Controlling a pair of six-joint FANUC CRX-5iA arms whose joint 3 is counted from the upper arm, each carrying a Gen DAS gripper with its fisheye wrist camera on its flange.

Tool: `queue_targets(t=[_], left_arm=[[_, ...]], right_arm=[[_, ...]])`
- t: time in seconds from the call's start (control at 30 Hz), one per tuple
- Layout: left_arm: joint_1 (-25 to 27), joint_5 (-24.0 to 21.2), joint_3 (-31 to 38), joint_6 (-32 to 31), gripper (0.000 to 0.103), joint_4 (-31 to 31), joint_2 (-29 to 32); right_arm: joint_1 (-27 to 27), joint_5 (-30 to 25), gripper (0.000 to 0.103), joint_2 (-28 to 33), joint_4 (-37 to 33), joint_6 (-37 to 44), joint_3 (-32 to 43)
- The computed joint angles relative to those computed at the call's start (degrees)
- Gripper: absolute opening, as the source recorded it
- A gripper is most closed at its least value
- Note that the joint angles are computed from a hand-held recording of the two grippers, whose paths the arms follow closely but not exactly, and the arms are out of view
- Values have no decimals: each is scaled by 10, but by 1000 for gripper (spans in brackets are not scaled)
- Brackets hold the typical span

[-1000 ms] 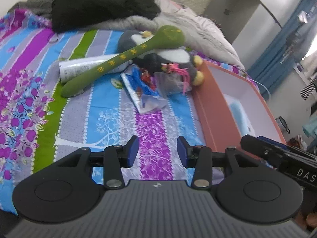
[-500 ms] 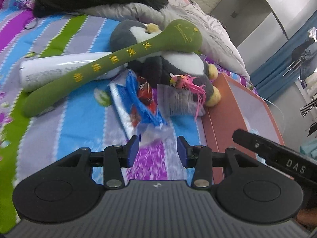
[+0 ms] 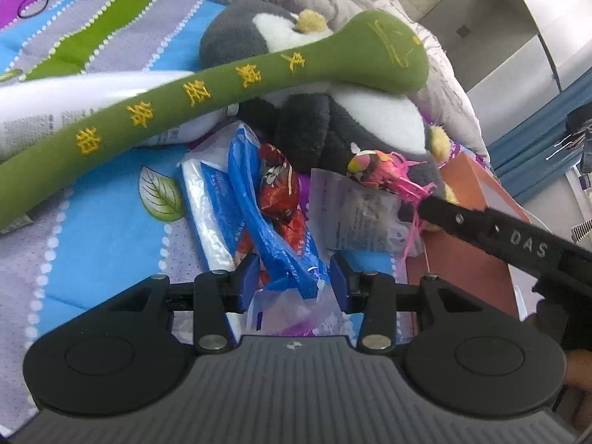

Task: Organize soft objects
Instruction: 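Close the left tool on the blue wrapper while the right tool grasps the pink hair tie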

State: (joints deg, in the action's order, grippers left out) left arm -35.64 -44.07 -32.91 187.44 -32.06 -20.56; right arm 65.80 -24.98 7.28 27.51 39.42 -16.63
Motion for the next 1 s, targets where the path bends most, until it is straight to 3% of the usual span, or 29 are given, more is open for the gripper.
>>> queue_targets(t=[0.07,0.1,0.2,0.27,0.37,0.6,0.83,1.0], left_arm=[[4,8,-1,3,46,2,8],[4,8,1,7,41,1,12],[3,6,1,13,22,0,17],[-3,2,1,28,18,-8,13],[-18,-22,8,45,13,-20,6],[-80,-103,30,77,10,-49,-20],[-187,-209,68,134,9,-79,-25],[-264,-267,92,171,9,-82,-17]], right_arm=[[-4,9,51,9,-29,29,12],[-5,7,51,14,-42,40,18],[-7,-4,30,24,-90,81,39],[-6,-5,16,23,-100,93,43],[-1,16,8,5,-70,72,19],[23,17,4,-41,-16,27,-18],[61,-3,4,-105,45,-43,-73],[96,-31,4,-151,47,-73,-110]])
